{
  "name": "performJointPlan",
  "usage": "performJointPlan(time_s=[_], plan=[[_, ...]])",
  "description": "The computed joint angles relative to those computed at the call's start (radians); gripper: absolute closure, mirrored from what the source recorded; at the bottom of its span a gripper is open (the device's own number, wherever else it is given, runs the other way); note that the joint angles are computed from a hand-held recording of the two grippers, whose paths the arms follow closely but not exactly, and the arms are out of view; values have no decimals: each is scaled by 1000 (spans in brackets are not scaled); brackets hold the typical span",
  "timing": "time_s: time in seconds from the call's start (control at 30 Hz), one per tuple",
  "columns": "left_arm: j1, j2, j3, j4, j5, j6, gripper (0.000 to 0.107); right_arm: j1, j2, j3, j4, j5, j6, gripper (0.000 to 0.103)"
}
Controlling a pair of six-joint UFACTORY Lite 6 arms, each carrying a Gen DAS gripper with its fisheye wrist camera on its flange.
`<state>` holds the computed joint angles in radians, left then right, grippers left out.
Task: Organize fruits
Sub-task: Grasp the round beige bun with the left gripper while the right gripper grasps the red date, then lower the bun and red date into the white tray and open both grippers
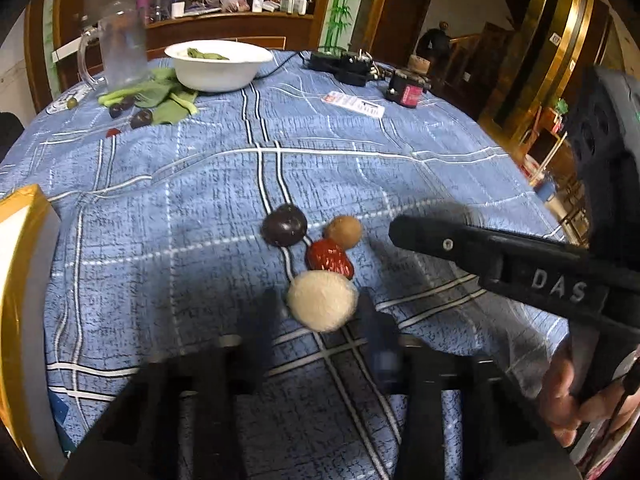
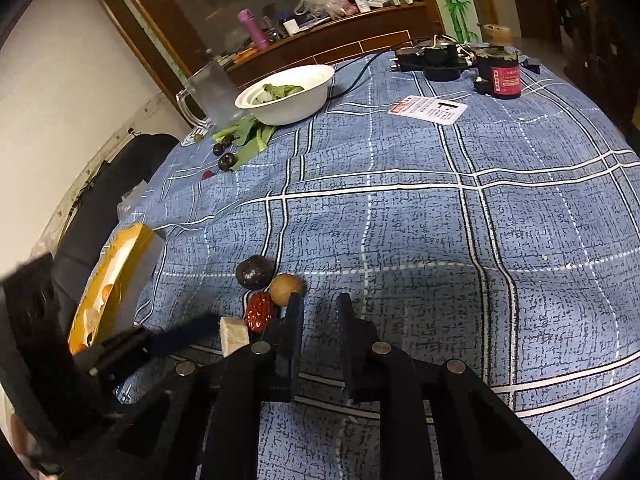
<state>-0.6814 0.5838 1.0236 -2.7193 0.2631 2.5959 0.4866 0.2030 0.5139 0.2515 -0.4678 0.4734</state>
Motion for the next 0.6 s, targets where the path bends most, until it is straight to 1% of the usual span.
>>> performJointPlan(time_s=[0.03, 0.07, 0.1, 0.13, 0.23, 0.3, 0.37, 0.4, 0.43, 0.47, 0.5, 0.53, 0.57, 0.6], plan=[[0, 1, -7, -24, 14, 19, 76, -2, 4, 2, -16, -4, 18, 82], [8, -1, -13, -5, 27, -4, 76, -2, 8, 4, -24, -7, 28, 81], [19, -8, -14, 44, 23, -53, 76, 0, 13, 9, -25, -8, 30, 79], [24, -17, -16, 51, 18, -60, 76, 2, 18, 14, -19, -9, 25, 77], [40, -71, -59, 25, 22, -43, 76, 1, 33, 21, -61, -26, 61, 77], [47, -148, -122, -33, 24, 18, 76, 11, 50, 34, -75, -32, 66, 77], [46, -236, -201, -179, 18, 164, 76, 30, 66, 52, -71, -30, 54, 76], [51, -279, -242, -220, 20, 205, 76, 51, 77, 70, -52, -24, 28, 73], [61, -332, -293, -249, 25, 236, 76, 69, 85, 82, -24, -22, -2, 65], [68, -361, -320, -261, 26, 251, 76, 87, 94, 95, 6, -17, -36, 59], [78, -399, -356, -280, 27, 273, 76, 114, 113, 123, 74, -11, -104, 48], [93, -434, -386, -275, 24, 273, 76, 131, 131, 141, 130, -7, -153, 44], [110, -472, -419, -262, 23, 265, 76, 145, 152, 166, 186, 5, -201, 44], [125, -502, -444, -252, 19, 259, 76, 150, 183, 202, 206, 31, -218, 44]])
